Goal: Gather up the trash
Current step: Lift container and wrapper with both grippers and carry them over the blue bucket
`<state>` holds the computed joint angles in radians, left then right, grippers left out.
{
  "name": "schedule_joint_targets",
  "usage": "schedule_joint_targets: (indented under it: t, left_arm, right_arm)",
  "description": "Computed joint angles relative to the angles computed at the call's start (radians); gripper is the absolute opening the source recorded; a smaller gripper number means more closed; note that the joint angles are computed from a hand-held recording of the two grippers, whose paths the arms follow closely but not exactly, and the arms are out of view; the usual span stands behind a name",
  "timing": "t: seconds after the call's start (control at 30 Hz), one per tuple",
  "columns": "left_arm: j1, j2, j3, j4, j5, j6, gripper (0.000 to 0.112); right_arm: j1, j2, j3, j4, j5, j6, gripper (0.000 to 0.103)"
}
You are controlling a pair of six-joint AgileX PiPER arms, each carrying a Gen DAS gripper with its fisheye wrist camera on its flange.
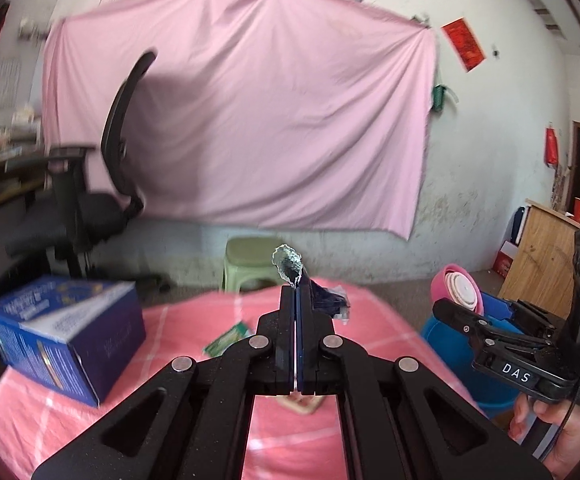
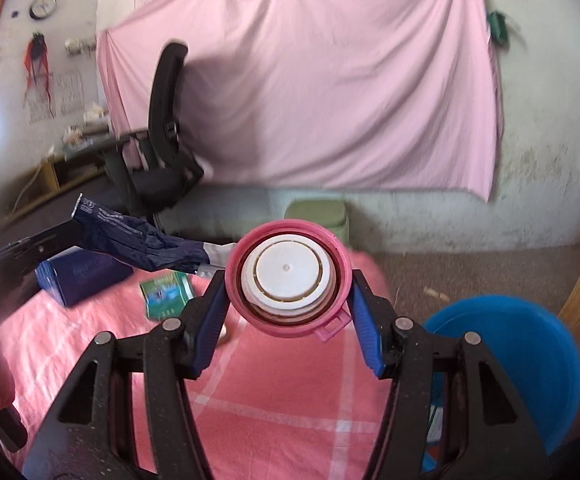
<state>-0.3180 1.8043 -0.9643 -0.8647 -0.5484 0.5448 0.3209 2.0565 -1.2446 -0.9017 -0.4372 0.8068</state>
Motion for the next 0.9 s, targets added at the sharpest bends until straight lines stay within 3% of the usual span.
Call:
schedule_joint_targets:
  t: [0.23, 0.4, 0.67, 0.9]
  left_arm:
    - [-0.112, 0.008, -0.050, -0.026, -0.114, 0.073, 0.000]
    - [-0.189, 0.060, -0.138, -0.037, -0.149, 0.132, 0.000]
    - [-0.255, 0.201, -0.336, -0.039, -0.067, 0.180, 0.000]
    - [-0.284, 0.360, -0.572, -0.178, 0.071, 0.321, 0.000]
  right_arm:
    - [-0.083, -0.111, 0.178, 0.237, -0.224, -0.236, 0.078]
    - [-0.138, -0.158, 0.254, 0.296, -0.307, -0.302, 0.078]
    - [-0.254, -0.178, 0.336, 0.324, -0.375, -0.360, 0.078]
    - [-0.354, -0.138, 0.311, 0.243, -0.317, -0.280, 0.078]
